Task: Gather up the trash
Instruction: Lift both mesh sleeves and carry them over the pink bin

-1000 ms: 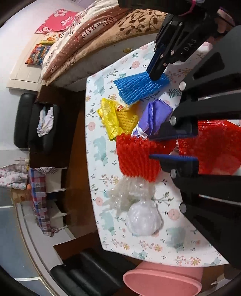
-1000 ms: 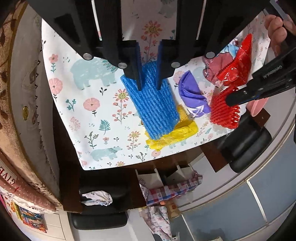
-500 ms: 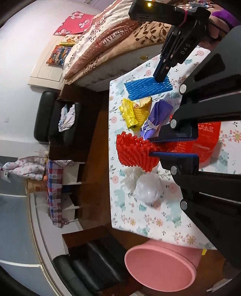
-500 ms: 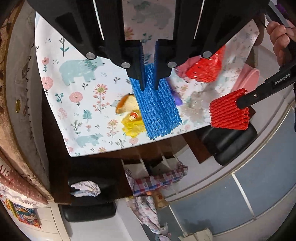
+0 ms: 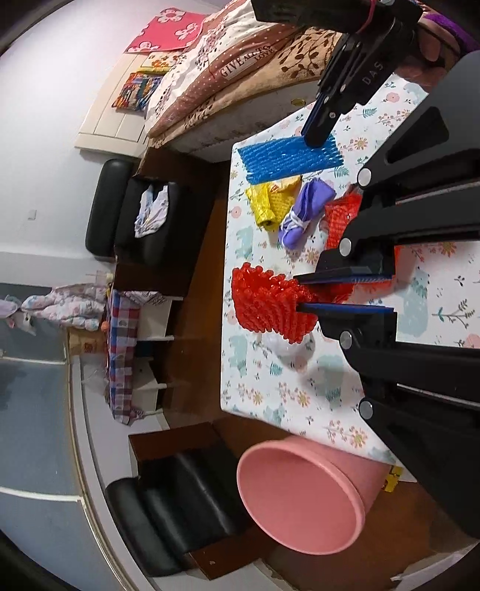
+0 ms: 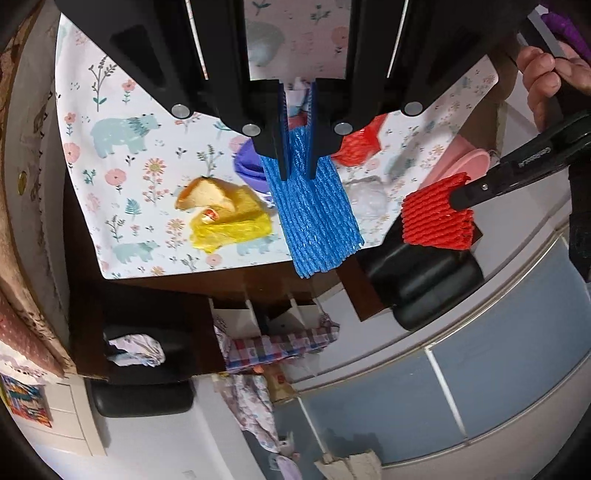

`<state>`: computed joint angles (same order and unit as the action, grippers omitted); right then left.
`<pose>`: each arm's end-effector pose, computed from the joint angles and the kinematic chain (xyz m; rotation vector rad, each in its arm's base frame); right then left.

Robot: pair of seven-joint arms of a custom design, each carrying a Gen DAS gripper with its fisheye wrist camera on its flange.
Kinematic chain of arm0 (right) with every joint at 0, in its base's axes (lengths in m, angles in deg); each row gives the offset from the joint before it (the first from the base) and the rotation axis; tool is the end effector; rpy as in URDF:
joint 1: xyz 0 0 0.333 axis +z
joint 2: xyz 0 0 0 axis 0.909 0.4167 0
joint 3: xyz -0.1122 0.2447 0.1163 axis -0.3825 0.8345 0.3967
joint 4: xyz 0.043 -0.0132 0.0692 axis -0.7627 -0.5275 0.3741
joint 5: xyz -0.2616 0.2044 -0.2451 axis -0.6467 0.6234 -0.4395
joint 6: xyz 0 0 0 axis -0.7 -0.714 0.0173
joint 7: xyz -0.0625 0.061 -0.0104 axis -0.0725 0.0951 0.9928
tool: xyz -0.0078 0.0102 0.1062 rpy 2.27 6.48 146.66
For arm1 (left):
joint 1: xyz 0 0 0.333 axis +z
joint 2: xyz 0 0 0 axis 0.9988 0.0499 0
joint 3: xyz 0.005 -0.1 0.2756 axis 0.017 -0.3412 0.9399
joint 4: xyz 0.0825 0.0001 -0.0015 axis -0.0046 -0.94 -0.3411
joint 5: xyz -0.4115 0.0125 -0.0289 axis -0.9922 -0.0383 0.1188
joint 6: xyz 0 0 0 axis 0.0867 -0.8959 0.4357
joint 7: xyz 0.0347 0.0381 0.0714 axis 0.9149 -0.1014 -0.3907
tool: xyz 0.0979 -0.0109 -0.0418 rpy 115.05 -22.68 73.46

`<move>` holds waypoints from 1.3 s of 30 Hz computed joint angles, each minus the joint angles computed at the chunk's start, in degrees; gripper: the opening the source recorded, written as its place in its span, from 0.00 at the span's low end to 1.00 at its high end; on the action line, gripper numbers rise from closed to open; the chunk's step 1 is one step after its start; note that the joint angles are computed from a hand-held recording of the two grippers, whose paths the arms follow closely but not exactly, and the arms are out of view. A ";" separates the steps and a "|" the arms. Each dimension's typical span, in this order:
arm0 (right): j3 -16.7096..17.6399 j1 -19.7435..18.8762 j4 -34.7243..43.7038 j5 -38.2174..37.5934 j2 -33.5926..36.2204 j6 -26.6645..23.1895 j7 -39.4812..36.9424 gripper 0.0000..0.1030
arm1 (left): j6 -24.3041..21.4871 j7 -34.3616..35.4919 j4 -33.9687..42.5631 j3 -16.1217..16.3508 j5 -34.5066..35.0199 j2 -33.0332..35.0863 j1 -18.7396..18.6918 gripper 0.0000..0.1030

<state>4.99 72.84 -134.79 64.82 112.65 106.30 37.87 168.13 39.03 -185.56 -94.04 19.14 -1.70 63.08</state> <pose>0.6989 0.3227 0.3130 -1.7406 1.2442 -0.1997 0.5793 -0.3652 0.3967 -1.8088 1.5741 -0.8219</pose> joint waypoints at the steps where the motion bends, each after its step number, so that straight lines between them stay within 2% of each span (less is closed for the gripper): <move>1: 0.65 -0.44 -0.23 0.12 -0.06 0.05 -0.50 0.08 | -0.10 -0.52 -0.42 0.07 0.12 -0.38 -0.05 0.08; 7: 3.80 -2.54 -1.50 1.62 -0.44 0.34 -3.49 0.08 | -2.02 -3.09 -2.46 -0.40 1.43 -2.26 -0.08 0.08; 20: 7.26 -4.91 -2.60 4.60 -0.67 0.79 -8.91 0.08 | -5.38 -6.97 -5.65 -2.15 3.91 -5.36 0.69 0.08; 25: 10.40 -7.03 -3.23 6.93 -0.52 1.29 -13.34 0.08 | -6.69 -10.27 -8.31 -2.91 4.51 -7.86 1.49 0.08; 34: 11.57 -6.97 -4.54 9.03 -1.71 2.86 -17.13 0.08 | -5.66 -11.09 -10.54 -4.08 7.73 -9.89 2.84 0.08; 37: 11.12 -6.43 -4.40 8.88 -1.77 1.92 -17.28 0.08 | -3.31 -12.55 -11.97 -4.05 9.72 -10.94 3.64 0.08; 39: 9.10 -4.21 -4.69 8.43 -2.60 3.12 -16.23 0.08 | -2.08 -13.31 -13.14 -4.05 10.74 -11.94 4.30 0.08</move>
<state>14.09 68.64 -139.48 73.24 110.06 109.41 21.64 166.05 25.72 -198.70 -98.09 29.88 -13.63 67.38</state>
